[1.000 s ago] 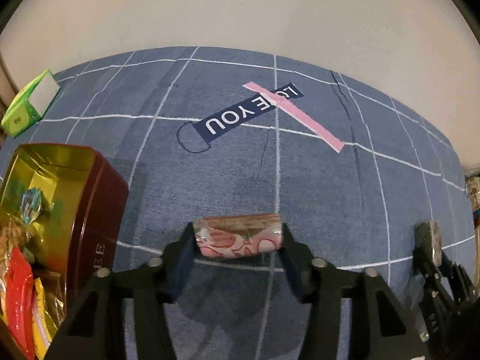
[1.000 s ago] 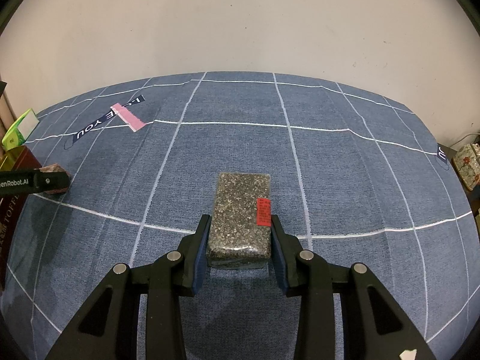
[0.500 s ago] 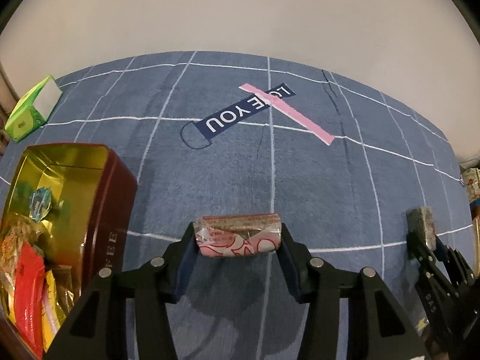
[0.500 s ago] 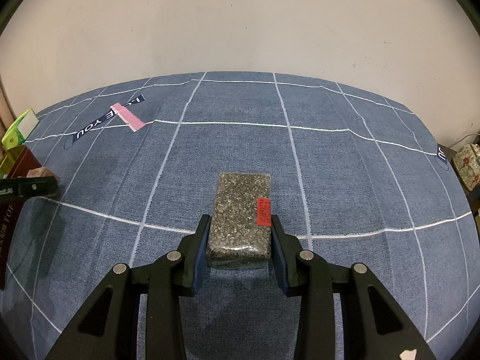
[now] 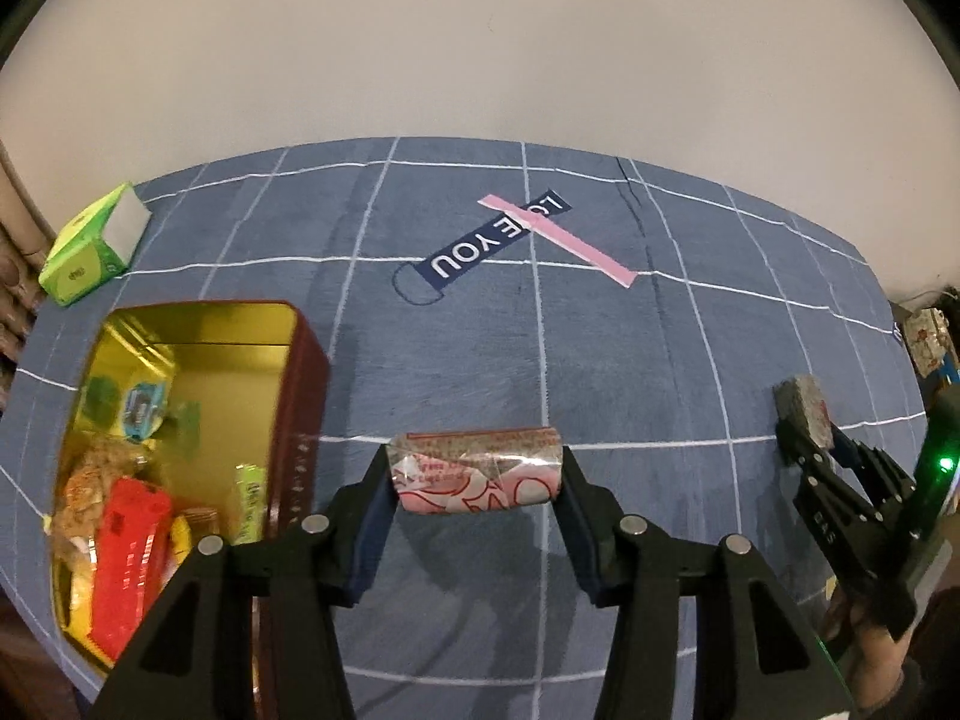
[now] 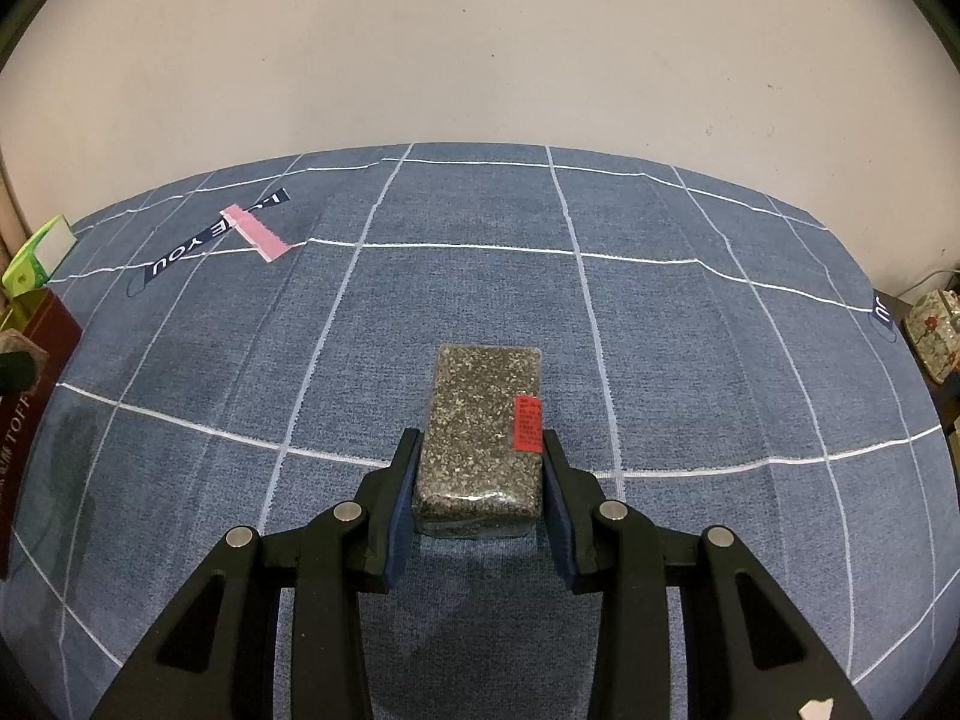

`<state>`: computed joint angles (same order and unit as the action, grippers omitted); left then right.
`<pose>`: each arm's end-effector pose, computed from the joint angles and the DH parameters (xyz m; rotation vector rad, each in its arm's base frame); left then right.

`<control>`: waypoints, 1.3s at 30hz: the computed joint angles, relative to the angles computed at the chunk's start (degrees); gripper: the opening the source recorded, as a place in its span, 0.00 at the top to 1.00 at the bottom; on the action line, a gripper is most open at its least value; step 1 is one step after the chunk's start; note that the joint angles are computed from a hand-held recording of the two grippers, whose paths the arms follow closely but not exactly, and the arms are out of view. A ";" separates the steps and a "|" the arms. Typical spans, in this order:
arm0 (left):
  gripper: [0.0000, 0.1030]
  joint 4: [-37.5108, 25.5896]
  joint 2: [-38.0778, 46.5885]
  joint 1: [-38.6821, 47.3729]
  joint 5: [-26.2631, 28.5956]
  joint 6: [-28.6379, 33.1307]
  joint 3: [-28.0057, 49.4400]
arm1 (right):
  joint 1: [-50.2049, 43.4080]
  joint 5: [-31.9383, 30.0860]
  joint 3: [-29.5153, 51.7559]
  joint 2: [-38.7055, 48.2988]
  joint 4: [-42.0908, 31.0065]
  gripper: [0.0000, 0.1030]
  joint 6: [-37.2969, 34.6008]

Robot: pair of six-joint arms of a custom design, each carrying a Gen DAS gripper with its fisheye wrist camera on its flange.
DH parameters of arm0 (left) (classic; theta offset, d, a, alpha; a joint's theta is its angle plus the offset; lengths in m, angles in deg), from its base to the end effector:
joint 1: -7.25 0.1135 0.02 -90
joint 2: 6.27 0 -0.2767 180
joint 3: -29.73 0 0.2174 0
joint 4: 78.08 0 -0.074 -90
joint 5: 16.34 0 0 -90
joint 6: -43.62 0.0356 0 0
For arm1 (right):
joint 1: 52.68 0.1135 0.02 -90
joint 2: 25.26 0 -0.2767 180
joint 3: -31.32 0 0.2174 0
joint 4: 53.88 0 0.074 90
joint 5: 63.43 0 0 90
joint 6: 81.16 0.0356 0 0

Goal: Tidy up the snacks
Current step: 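Carry the pink candy roll into the gold tin and open the left tool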

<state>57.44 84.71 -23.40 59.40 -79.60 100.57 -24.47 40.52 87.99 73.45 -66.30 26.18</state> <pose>0.2413 -0.1328 0.2173 -0.1334 2.6346 -0.0342 0.2565 0.1278 0.1531 -0.1381 2.4775 0.0279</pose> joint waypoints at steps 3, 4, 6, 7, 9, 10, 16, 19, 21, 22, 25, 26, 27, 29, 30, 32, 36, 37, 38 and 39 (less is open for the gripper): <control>0.51 -1.70 -2.15 0.37 -0.41 0.48 -0.26 | -0.08 0.06 0.07 0.11 0.02 0.67 -0.25; 0.51 -2.50 -2.97 0.67 -0.67 0.78 -0.35 | -0.14 0.00 0.08 0.13 0.04 0.67 -0.29; 0.51 -3.96 -4.83 1.64 -0.92 1.81 -0.70 | -0.06 0.04 0.13 0.12 -0.04 0.67 -0.23; 0.51 -4.45 -5.84 2.12 -0.95 2.22 -0.98 | -0.07 0.04 0.12 0.10 -0.04 0.67 -0.25; 0.51 -5.57 -7.97 3.43 -1.03 3.48 -1.53 | -0.06 0.04 0.11 0.06 -0.07 0.67 -0.24; 0.51 -6.34 -9.16 4.32 -1.29 4.39 -1.68 | -0.05 0.06 0.12 0.04 -0.10 0.67 -0.25; 0.51 -7.99 -14.08 13.02 1.31 9.92 -2.62 | -0.08 0.04 0.04 0.00 -0.06 0.67 -0.27; 0.51 -8.21 -14.76 18.01 2.91 12.66 -2.91 | -0.05 0.10 0.04 0.00 -0.06 0.67 -0.30; 0.51 -8.01 -14.82 20.35 3.84 14.34 -3.20 | 0.02 0.09 0.05 -0.01 -0.09 0.67 -0.21; 0.51 -7.61 -14.48 21.85 4.39 15.75 -3.36 | -0.02 0.07 0.02 0.00 -0.04 0.67 -0.25; 0.50 -6.00 -12.43 25.38 5.34 19.14 -3.90 | 0.06 0.13 0.05 -0.01 -0.09 0.67 -0.19; 0.50 -5.32 -11.29 26.85 6.47 20.44 -4.01 | 0.06 0.13 0.05 -0.01 -0.09 0.67 -0.19; 0.51 -4.62 -10.51 27.69 7.02 20.96 -4.19 | 0.10 0.18 0.07 0.00 -0.12 0.67 -0.18; 0.50 -3.03 -8.67 29.66 8.45 22.33 -4.51 | 0.12 0.24 0.05 0.00 -0.11 0.67 -0.21; 0.51 -2.27 -7.56 30.53 8.76 22.73 -4.59 | 0.08 0.20 0.08 0.00 -0.12 0.67 -0.28; 0.51 -1.52 -5.44 31.70 9.21 23.25 -4.36 | -0.15 0.05 0.02 -0.01 -0.02 0.67 -0.50; 0.51 -0.05 -2.07 32.44 8.85 24.00 -4.30 | -0.05 0.13 0.08 0.00 -0.10 0.67 -0.44; 0.51 0.33 -1.68 32.57 8.96 23.89 -4.48 | -0.17 0.02 0.02 -0.04 -0.04 0.67 -0.52; 0.51 0.60 -1.03 32.88 9.20 23.98 -4.52 | -0.34 -0.10 -0.05 -0.08 0.02 0.67 -0.65; 0.51 0.86 -0.20 33.23 9.45 24.12 -4.51 | -0.14 0.07 0.05 -0.03 -0.08 0.67 -0.54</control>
